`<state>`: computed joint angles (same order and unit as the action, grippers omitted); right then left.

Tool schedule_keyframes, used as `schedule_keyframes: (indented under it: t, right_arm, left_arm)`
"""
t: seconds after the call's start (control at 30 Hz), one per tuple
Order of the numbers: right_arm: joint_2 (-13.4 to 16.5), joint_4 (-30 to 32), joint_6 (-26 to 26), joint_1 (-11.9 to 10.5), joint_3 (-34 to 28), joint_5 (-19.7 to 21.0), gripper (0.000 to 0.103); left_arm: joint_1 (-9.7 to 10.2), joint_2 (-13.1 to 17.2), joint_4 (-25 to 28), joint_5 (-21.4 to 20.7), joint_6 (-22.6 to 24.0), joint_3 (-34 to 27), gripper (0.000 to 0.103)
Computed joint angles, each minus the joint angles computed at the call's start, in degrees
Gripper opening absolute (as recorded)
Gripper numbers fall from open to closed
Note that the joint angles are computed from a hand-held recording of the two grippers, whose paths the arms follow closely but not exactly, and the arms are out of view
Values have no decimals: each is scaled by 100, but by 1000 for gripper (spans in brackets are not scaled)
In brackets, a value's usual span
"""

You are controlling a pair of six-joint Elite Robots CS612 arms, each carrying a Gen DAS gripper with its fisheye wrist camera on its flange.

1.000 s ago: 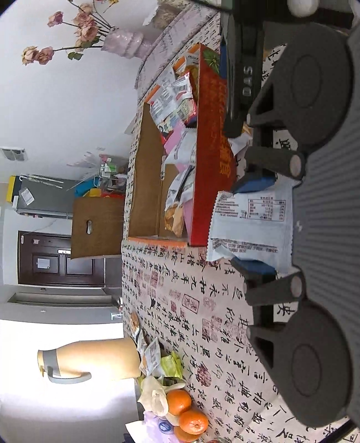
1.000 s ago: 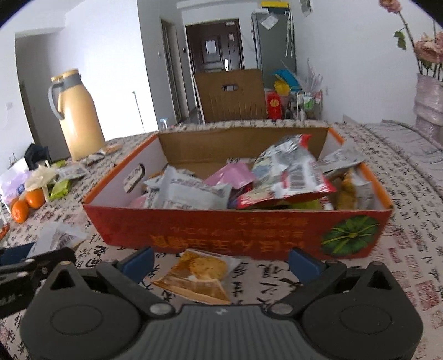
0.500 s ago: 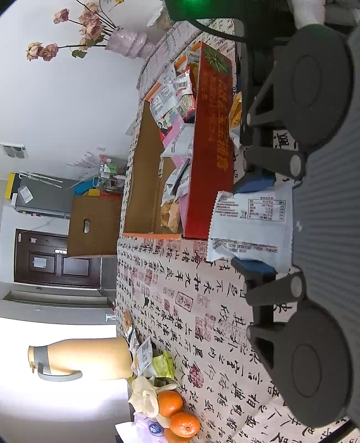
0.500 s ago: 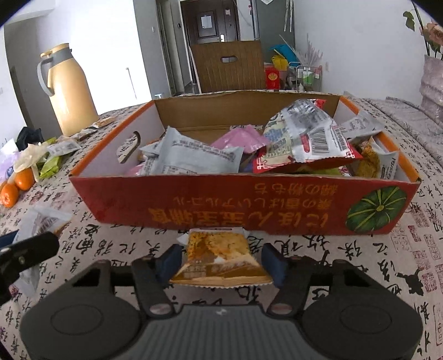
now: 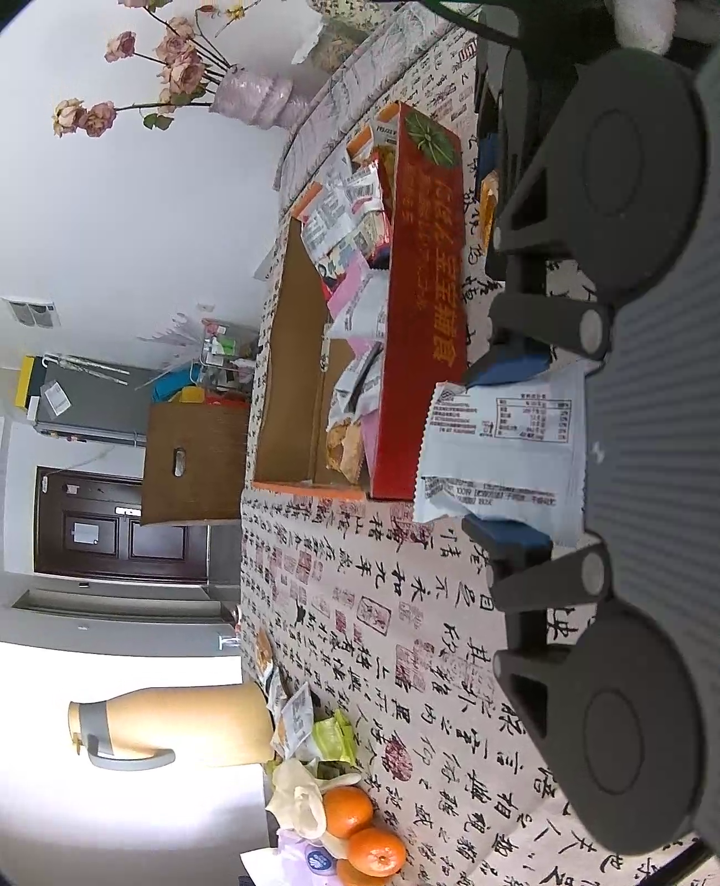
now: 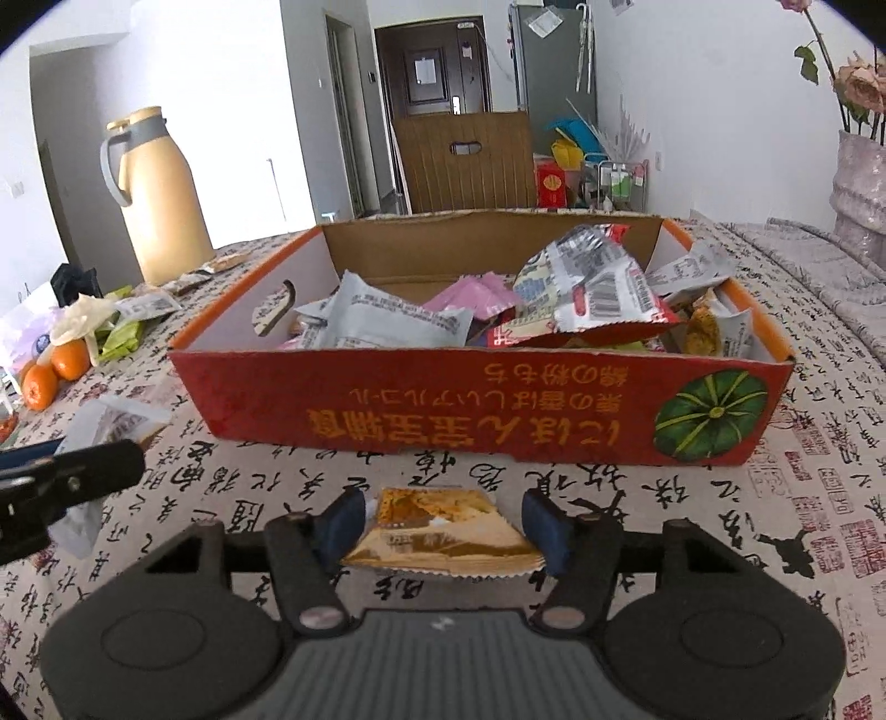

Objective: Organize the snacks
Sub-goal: 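Carry both packets over the box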

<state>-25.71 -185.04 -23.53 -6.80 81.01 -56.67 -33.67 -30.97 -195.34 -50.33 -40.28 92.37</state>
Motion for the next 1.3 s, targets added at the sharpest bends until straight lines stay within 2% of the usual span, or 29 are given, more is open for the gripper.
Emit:
schedule_keyframes:
  t: [0.43,0.83,1.1,1.3]
  right_arm:
    - [-70,-242,-57,-175,180,299,62]
    - [-121,-710,191,-313,228,618,62]
    - [-96,-1068,440,-319,1,788,62]
    - [16,-1163,637,-248,-372,737,62]
  left_arm:
    - [-106,-36,17,167,131,-50,50]
    - [-150,-56,19,305,341,-167,50]
    - [-99,-42,21,392,581,-397,50]
    - [-7,20,93,383,776,-684,50]
